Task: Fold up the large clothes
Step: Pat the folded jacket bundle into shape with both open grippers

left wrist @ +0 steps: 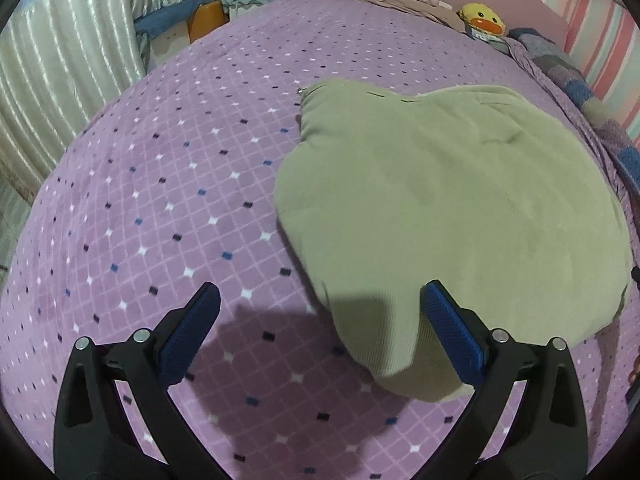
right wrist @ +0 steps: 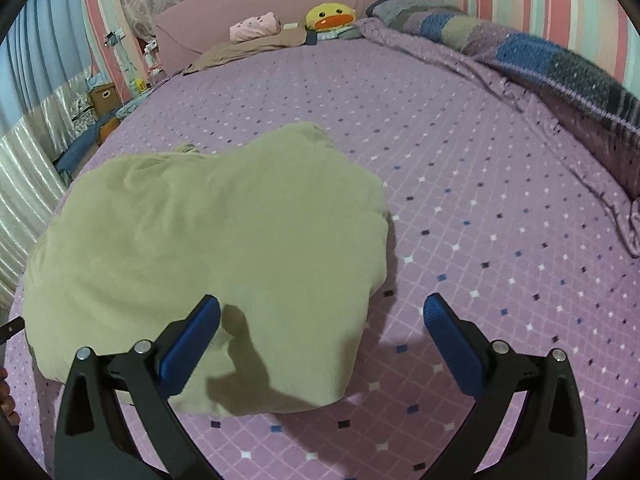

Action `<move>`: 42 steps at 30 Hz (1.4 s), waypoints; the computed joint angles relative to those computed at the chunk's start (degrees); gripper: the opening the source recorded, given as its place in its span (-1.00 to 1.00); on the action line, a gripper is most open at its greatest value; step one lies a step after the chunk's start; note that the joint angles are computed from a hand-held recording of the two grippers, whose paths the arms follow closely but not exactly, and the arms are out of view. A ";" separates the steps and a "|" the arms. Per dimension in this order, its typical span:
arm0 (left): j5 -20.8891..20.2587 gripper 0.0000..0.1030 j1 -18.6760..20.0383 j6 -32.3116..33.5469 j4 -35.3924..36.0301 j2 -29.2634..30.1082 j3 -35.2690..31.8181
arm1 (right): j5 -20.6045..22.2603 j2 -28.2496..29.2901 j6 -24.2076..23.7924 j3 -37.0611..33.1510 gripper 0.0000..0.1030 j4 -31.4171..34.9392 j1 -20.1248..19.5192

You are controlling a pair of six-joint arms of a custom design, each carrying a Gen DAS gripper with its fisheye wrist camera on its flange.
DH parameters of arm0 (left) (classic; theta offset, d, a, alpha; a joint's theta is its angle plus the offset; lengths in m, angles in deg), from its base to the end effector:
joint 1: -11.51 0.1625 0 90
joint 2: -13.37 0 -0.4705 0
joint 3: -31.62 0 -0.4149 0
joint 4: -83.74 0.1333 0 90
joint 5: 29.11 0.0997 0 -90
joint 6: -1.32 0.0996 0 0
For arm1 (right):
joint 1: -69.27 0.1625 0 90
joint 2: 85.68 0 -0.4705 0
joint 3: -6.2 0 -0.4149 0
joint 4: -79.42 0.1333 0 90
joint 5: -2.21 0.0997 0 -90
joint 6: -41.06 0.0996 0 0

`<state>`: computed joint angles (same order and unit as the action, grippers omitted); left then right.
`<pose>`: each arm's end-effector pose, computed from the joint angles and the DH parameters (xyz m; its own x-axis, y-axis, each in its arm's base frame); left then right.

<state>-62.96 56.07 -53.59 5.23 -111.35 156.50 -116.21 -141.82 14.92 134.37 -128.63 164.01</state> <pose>-0.0147 -0.3177 0.4736 -0.7270 -0.2665 -0.6328 0.1791 0.8161 -0.5495 0.1288 -0.5135 0.1695 -0.7870 -0.0637 0.6137 -0.4501 0.7396 -0.5004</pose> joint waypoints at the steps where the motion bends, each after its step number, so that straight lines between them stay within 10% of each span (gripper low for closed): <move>1: 0.43 0.94 0.16 0.67 -0.32 0.42 0.03 | 0.33 0.02 -0.28 0.12 0.97 -0.39 -0.29; 11: -0.67 0.94 2.59 7.52 -9.37 -0.55 1.81 | 20.20 -3.18 5.15 0.11 0.97 9.82 -10.95; 21: -0.48 0.94 3.39 10.87 -13.25 1.18 2.40 | 30.67 -1.98 6.27 -2.05 0.97 19.08 -15.12; 25: -1.14 0.94 4.57 13.28 -16.13 1.88 2.51 | 31.06 -1.45 6.77 -4.03 0.97 24.99 -13.94; 29: -1.70 0.94 4.98 13.91 -16.94 1.64 2.58 | 22.86 1.51 4.21 -6.53 0.95 24.43 -8.87; 36: -4.21 0.94 4.35 13.94 -14.92 -1.29 2.71 | 11.45 3.44 2.11 -8.16 0.44 22.50 -2.34; 42: -15.93 0.94 12.06 22.97 -32.16 -2.14 5.69 | 6.42 4.15 3.30 -10.58 0.42 25.42 -0.13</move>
<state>-78.89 68.13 -30.62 -26.93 -113.49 162.19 -109.79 -137.67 18.22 123.79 -103.21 163.88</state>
